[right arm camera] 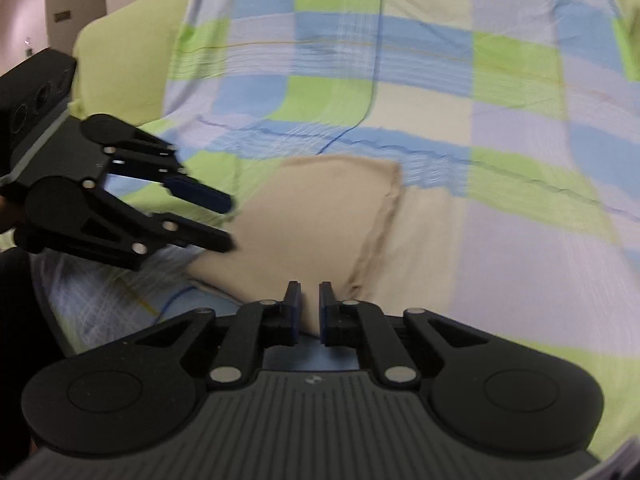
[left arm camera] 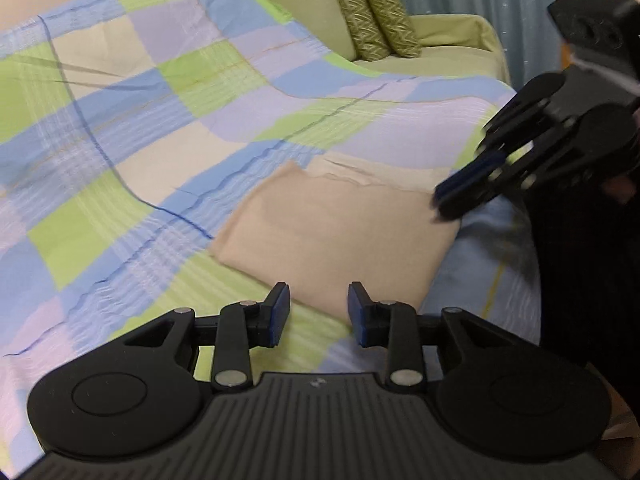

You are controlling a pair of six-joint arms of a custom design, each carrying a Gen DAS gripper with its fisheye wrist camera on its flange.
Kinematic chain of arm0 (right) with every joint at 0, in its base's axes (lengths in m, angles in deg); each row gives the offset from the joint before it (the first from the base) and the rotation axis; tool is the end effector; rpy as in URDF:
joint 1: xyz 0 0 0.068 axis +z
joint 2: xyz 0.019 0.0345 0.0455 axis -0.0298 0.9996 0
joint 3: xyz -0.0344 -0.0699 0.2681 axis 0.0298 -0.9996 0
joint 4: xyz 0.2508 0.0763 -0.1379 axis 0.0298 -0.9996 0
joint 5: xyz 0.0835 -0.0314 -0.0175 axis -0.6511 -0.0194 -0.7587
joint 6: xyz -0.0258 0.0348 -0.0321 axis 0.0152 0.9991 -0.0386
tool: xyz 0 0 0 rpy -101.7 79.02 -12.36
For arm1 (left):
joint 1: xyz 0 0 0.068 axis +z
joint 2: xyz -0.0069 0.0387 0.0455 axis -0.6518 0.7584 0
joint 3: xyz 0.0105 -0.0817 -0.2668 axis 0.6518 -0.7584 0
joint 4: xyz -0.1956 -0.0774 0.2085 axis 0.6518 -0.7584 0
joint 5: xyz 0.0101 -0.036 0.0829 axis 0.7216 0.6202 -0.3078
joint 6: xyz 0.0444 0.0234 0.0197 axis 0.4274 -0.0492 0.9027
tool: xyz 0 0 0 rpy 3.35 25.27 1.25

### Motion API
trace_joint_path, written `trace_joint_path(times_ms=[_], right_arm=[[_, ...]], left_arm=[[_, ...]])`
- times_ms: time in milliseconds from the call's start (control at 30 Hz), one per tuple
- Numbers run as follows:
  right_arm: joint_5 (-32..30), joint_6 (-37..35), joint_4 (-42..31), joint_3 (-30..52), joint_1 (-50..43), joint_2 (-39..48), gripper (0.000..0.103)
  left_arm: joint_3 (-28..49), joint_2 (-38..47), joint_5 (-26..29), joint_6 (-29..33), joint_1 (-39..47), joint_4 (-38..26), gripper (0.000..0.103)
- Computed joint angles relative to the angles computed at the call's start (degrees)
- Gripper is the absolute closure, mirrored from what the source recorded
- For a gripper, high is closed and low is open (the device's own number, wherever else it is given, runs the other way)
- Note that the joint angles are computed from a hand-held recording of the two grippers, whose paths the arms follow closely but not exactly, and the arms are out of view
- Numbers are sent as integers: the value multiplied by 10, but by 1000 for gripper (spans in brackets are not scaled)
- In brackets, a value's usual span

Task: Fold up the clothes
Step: 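Withdraw both open grippers from the folded beige cloth, then pinch the folded beige cloth with the left gripper while the right gripper grasps beside it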

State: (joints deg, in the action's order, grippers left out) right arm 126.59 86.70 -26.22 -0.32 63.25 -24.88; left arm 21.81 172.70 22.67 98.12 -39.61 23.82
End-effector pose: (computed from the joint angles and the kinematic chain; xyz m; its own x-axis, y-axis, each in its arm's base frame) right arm 0.1208 0.2045 0.2529 -0.5176 -0.0607 -0.8535 -0.2373 0.9685 0.0750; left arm 0.3644 -0.0166 0.2158 -0.0817 0.6569 -0.7495 0.8920 0.3836 0.2390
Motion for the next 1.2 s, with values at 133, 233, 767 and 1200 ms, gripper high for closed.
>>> trace_joint_path(times_ms=[133, 233, 767, 1200], right_arm=[[8, 41, 2, 12, 38, -10, 94], [-31, 106, 43, -8, 26, -16, 94], [89, 27, -50, 54, 67, 58, 81], [122, -1, -146, 69, 75, 37, 82]], left_arm=[[-35, -42, 21, 35, 23, -25, 63], [-53, -52, 11, 33, 26, -17, 62], [-151, -97, -20, 23, -37, 125, 58], [-152, -111, -14, 79, -2, 109, 57]])
